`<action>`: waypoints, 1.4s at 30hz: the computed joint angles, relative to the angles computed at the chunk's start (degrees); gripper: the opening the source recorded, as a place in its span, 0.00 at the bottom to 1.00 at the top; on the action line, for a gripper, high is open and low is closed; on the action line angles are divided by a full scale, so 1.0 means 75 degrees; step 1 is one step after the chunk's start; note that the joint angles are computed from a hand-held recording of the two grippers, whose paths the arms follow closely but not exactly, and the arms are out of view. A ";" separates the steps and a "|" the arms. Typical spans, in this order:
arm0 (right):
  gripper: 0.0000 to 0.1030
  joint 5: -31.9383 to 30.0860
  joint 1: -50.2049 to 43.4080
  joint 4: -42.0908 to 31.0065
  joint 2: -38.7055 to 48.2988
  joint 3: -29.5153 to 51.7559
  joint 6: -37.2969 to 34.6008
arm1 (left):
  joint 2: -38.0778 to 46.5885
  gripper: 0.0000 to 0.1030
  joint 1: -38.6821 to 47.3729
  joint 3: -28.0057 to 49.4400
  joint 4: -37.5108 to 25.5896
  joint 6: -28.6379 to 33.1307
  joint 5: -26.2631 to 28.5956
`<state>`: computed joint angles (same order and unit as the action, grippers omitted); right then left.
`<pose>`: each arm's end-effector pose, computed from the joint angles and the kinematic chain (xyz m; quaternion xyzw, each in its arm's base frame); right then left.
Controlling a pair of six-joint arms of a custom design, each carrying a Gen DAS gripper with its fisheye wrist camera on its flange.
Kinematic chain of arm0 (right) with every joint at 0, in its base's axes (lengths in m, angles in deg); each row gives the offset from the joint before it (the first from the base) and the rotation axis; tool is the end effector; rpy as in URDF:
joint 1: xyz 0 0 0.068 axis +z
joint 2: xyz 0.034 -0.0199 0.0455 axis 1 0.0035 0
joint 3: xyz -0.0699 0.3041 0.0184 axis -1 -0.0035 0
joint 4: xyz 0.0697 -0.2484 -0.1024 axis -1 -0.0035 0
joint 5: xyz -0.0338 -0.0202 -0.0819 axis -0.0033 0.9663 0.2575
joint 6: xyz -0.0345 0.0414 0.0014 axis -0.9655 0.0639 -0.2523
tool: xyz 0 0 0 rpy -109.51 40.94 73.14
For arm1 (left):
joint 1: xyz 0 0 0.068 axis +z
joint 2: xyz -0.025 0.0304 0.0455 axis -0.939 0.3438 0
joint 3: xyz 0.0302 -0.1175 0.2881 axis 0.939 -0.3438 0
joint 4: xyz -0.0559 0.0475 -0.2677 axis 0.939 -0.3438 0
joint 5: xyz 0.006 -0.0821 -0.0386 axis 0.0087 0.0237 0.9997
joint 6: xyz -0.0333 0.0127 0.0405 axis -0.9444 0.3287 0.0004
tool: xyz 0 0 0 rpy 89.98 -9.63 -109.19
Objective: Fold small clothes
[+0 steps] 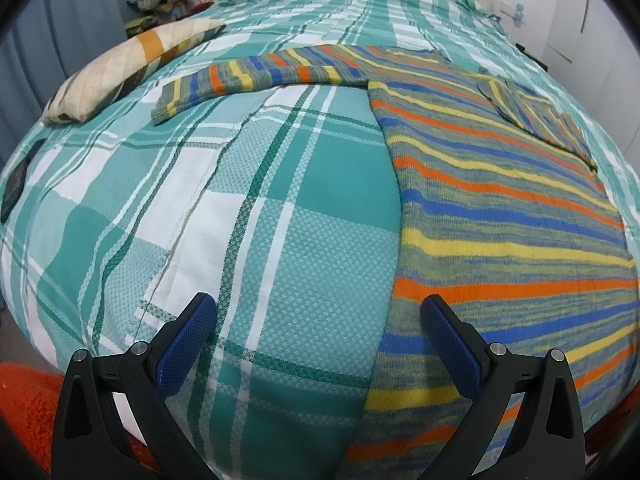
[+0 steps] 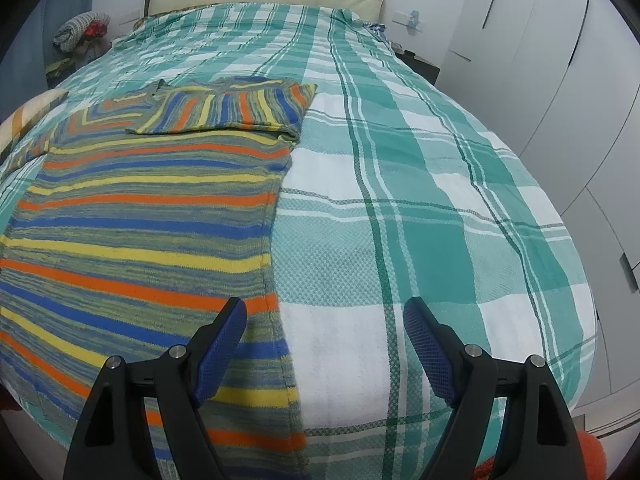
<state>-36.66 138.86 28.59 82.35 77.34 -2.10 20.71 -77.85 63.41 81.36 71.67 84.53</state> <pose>0.1816 0.1759 0.1931 0.0814 0.9390 -0.1420 0.3023 0.2852 -0.0369 0.1465 -0.0295 0.9586 -0.0065 0.2831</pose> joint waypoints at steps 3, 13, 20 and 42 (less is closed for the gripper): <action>0.78 -0.0002 0.0044 0.0153 -0.0064 -0.0057 -0.0074 | -0.0083 0.99 0.0534 0.0283 -0.0275 -0.0094 0.0860; 0.78 0.0065 0.0101 0.0515 -0.0017 -0.0126 -0.0381 | 0.2525 0.99 0.3487 0.4286 -0.1354 -0.1121 0.2373; 0.78 -0.0087 0.0036 0.0622 0.0259 -0.0088 -0.0485 | 0.4486 0.83 0.3615 0.6519 -0.2385 -0.1874 0.2475; 0.78 -0.0556 -0.0432 0.1413 -0.0380 -0.0570 -0.0857 | 0.5495 0.68 -0.2613 1.0016 -0.4081 0.0696 -0.0806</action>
<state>-40.84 135.62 39.18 79.50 73.07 -8.52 61.93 -97.44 138.53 50.76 76.89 78.48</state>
